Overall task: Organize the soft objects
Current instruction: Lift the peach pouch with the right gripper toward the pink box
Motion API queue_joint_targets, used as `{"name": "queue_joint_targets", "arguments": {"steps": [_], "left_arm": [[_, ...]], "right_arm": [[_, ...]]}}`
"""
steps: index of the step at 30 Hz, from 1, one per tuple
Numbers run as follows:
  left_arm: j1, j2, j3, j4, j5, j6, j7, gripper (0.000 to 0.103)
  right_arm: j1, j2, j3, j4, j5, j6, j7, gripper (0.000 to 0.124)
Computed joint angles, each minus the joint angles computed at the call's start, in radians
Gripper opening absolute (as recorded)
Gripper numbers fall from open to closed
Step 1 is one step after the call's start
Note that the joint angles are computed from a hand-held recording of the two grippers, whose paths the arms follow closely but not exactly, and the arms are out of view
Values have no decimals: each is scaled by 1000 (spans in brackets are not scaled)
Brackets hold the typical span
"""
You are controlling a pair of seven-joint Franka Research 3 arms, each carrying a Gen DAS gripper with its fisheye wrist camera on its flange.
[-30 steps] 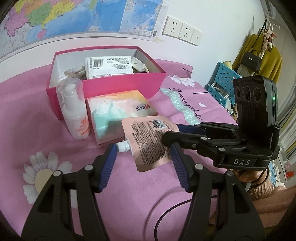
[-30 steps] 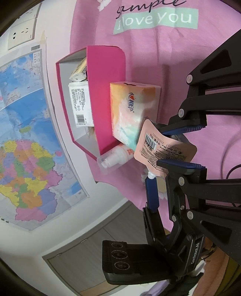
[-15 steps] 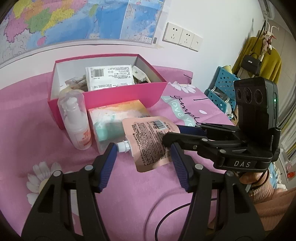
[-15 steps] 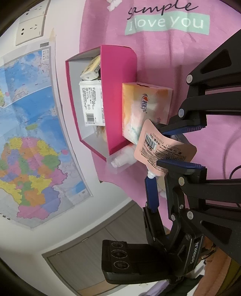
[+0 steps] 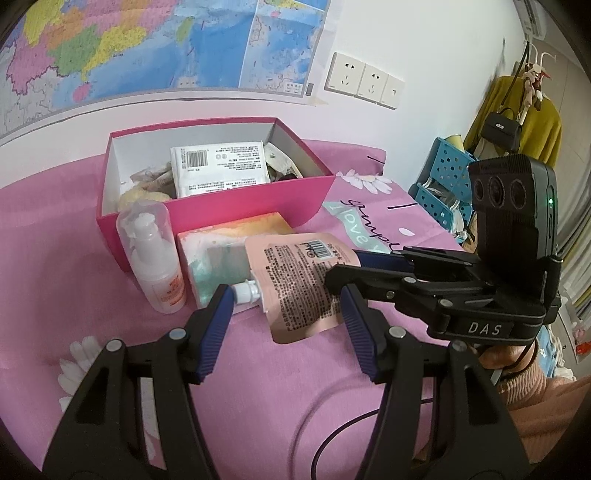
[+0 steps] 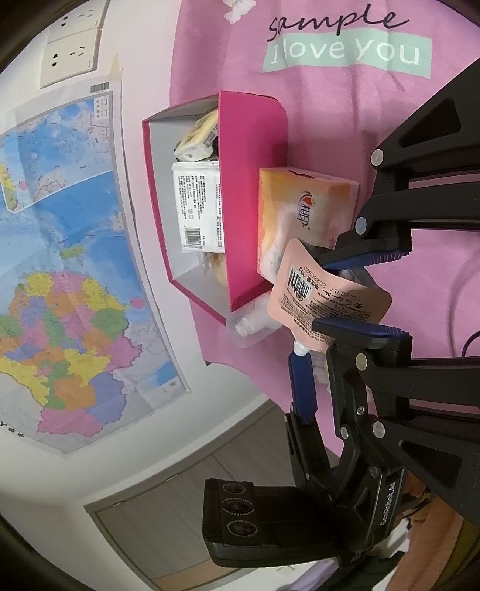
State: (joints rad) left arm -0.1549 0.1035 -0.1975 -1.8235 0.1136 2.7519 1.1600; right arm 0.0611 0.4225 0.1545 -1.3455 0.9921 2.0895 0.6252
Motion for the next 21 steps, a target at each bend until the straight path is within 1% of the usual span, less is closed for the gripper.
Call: {"name": "queue_joint_targets", "arguments": {"steps": [21], "left_arm": [[3,29,0,43,8,-11,9,61]], "right_arm": [[-4,25,7,46,-5,11,10,26]]}}
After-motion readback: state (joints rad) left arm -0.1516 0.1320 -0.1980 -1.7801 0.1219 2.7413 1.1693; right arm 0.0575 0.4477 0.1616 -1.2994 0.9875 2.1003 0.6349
